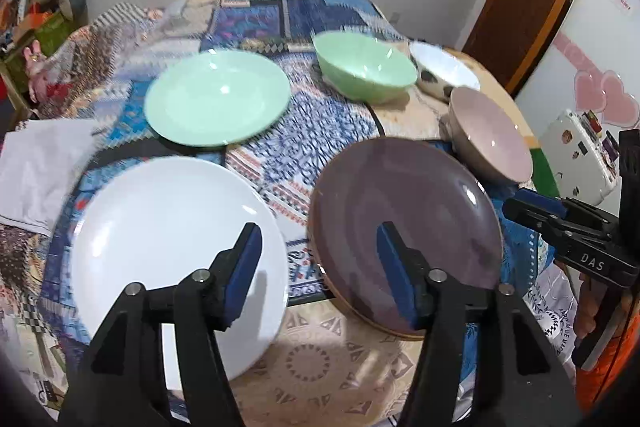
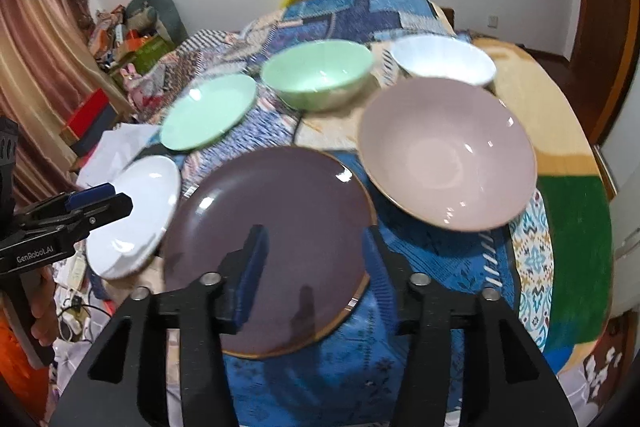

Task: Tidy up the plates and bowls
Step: 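Lower the dark purple plate onto the quilt and open both grippers, then close the left gripper on the white plate rim while the right gripper grips it too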

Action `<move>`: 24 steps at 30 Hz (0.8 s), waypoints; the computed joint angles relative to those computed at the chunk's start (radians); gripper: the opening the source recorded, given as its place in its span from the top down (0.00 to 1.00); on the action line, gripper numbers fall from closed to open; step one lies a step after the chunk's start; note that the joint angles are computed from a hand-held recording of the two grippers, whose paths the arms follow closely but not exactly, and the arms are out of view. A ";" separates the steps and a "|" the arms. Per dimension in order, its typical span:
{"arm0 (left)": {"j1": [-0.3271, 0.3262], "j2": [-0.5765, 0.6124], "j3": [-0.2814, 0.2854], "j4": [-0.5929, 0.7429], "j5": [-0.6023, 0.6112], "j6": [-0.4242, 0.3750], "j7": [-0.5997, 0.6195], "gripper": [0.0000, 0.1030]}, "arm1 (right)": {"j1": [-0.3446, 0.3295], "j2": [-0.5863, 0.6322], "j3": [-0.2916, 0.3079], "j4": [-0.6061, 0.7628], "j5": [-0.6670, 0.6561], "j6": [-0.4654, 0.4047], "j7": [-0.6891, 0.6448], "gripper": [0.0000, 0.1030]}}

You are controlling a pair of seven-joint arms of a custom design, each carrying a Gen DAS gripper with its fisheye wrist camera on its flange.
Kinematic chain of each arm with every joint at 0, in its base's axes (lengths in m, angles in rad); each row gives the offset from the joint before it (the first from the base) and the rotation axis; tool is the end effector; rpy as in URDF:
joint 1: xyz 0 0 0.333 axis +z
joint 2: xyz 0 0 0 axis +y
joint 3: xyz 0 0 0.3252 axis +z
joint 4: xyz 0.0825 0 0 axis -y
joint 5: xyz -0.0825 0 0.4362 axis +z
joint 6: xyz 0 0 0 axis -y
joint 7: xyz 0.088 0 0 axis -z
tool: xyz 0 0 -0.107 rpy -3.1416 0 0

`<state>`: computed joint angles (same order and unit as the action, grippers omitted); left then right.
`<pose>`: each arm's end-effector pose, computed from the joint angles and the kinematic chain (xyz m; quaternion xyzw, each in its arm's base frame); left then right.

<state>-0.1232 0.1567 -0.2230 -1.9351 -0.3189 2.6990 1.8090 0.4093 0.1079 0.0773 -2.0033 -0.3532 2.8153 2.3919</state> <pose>0.6487 -0.2162 0.4588 -0.5529 0.7694 -0.3023 0.1049 0.5834 0.3263 0.4669 -0.6459 0.6751 -0.1502 0.3232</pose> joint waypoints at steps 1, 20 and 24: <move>0.004 -0.014 0.001 -0.012 -0.009 0.014 0.002 0.34 | 0.003 0.003 -0.001 0.006 -0.008 0.006 0.007 0.47; 0.073 -0.092 0.087 -0.129 0.074 0.103 -0.123 0.10 | 0.077 0.241 0.023 0.322 0.121 -0.051 -0.235 0.40; 0.097 -0.080 0.097 -0.137 0.097 0.089 -0.143 0.10 | 0.085 0.312 0.036 0.410 0.181 -0.088 -0.313 0.40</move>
